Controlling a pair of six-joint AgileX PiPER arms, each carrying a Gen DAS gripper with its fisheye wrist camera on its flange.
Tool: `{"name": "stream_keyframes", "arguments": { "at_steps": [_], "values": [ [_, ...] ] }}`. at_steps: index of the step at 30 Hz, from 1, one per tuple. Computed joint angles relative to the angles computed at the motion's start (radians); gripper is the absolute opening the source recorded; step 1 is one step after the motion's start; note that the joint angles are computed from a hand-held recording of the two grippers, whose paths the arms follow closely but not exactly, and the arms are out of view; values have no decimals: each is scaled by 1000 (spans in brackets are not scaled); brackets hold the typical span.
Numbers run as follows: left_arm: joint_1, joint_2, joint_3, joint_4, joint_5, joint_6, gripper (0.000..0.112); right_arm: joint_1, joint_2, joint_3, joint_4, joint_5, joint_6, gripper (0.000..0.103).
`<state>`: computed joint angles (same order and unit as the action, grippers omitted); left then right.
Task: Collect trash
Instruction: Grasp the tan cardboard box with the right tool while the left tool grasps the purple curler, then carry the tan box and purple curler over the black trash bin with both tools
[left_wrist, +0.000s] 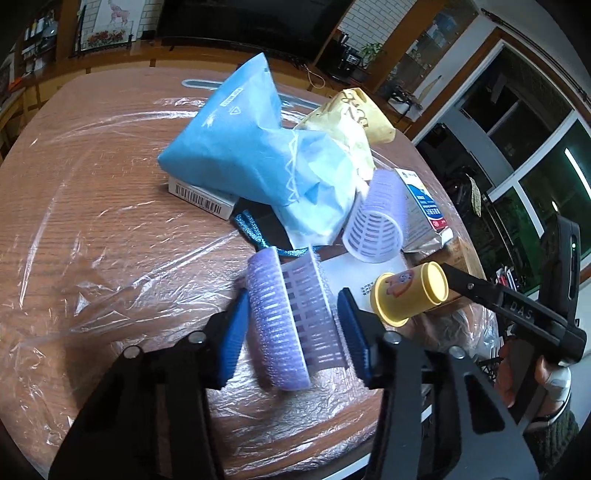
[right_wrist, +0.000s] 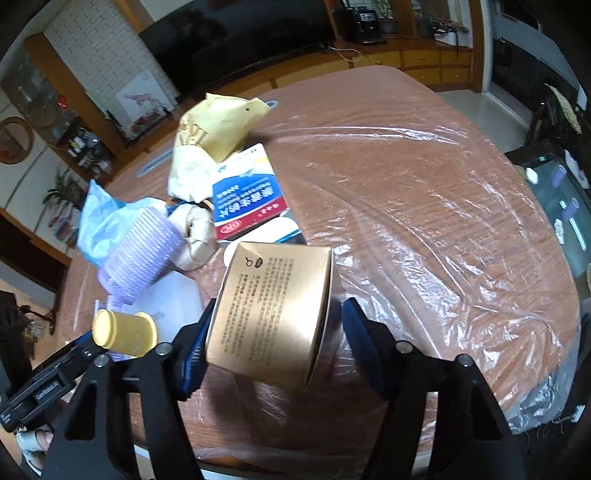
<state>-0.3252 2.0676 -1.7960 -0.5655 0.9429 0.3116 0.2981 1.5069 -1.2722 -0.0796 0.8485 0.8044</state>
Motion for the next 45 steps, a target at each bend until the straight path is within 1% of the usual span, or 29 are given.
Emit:
{"name": "stream_keyframes", "arguments": {
  "at_steps": [2, 6, 11, 16, 19, 22, 33, 37, 45],
  "values": [
    [14, 6, -10, -35, 30, 18, 45, -17, -19, 22, 38, -29, -38, 56],
    [30, -10, 7, -55, 27, 30, 45, -48, -54, 47, 89, -56, -83, 48],
    [54, -31, 27, -58, 32, 52, 44, -66, -86, 66, 125, -58, -126, 47],
    [74, -55, 53, -73, 25, 57, 44, -109, -116, 92, 232, -86, -195, 47],
    [77, -77, 73, -63, 12, 56, 44, -102, -132, 84, 231, -71, -210, 47],
    [79, -98, 90, -55, 7, 52, 44, -109, -154, 82, 264, -58, -246, 47],
    [62, -231, 229, -33, -25, 61, 44, -64, -209, 74, 328, 0, -349, 47],
    [54, -279, 274, -34, -33, 66, 44, -46, -233, 89, 345, 23, -380, 47],
    [15, -369, 360, -8, -51, 65, 44, -33, -273, 125, 389, 37, -432, 47]
  ]
}}
